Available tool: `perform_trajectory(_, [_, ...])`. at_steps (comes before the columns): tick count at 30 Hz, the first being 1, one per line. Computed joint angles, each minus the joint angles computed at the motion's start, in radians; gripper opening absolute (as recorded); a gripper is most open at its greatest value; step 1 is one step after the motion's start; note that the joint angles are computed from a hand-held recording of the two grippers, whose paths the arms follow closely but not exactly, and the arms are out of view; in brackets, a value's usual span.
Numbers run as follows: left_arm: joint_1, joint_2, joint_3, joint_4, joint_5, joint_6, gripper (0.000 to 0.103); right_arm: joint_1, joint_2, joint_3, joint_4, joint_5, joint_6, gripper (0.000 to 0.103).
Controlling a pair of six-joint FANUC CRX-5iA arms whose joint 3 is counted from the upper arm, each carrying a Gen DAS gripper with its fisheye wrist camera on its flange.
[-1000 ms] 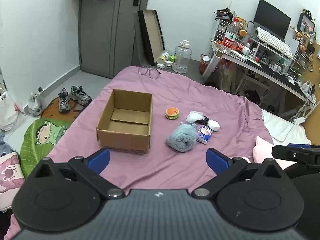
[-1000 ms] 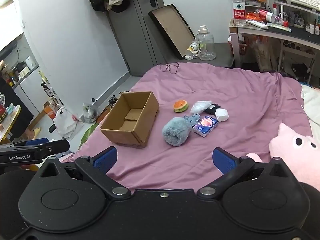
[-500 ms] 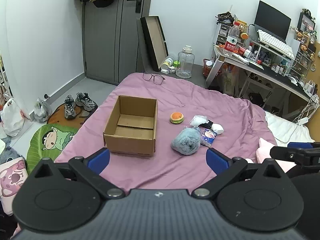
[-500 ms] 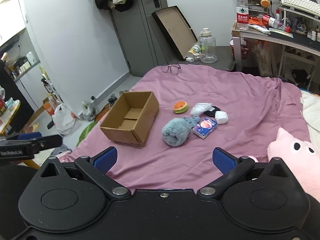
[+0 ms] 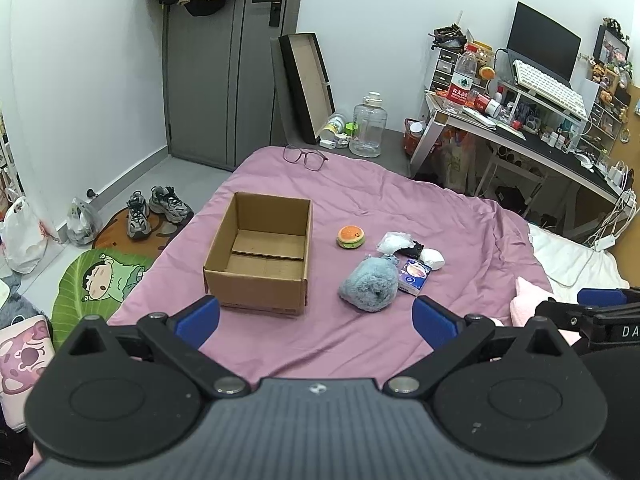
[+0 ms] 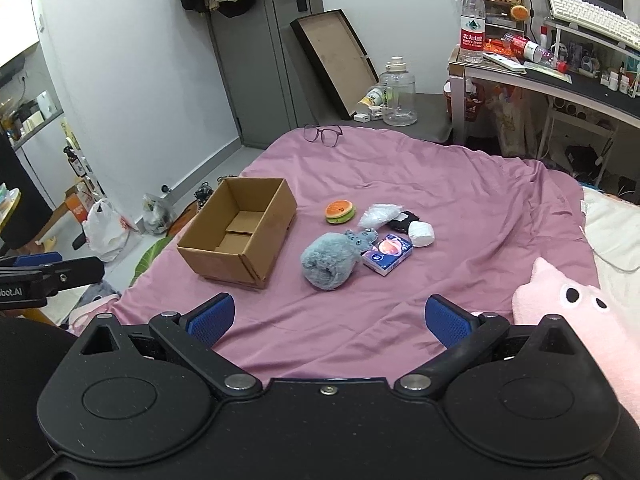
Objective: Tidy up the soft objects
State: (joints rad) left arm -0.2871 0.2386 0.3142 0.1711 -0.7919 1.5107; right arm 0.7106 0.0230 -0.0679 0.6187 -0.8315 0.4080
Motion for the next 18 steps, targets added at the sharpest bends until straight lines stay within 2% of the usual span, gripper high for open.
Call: perform_trajectory(18, [0.007, -0.003, -0.012, 0.01, 0.004, 0.001, 0.102, 0.007, 0.016, 0.016, 0.017, -0.012, 0.019, 0.103])
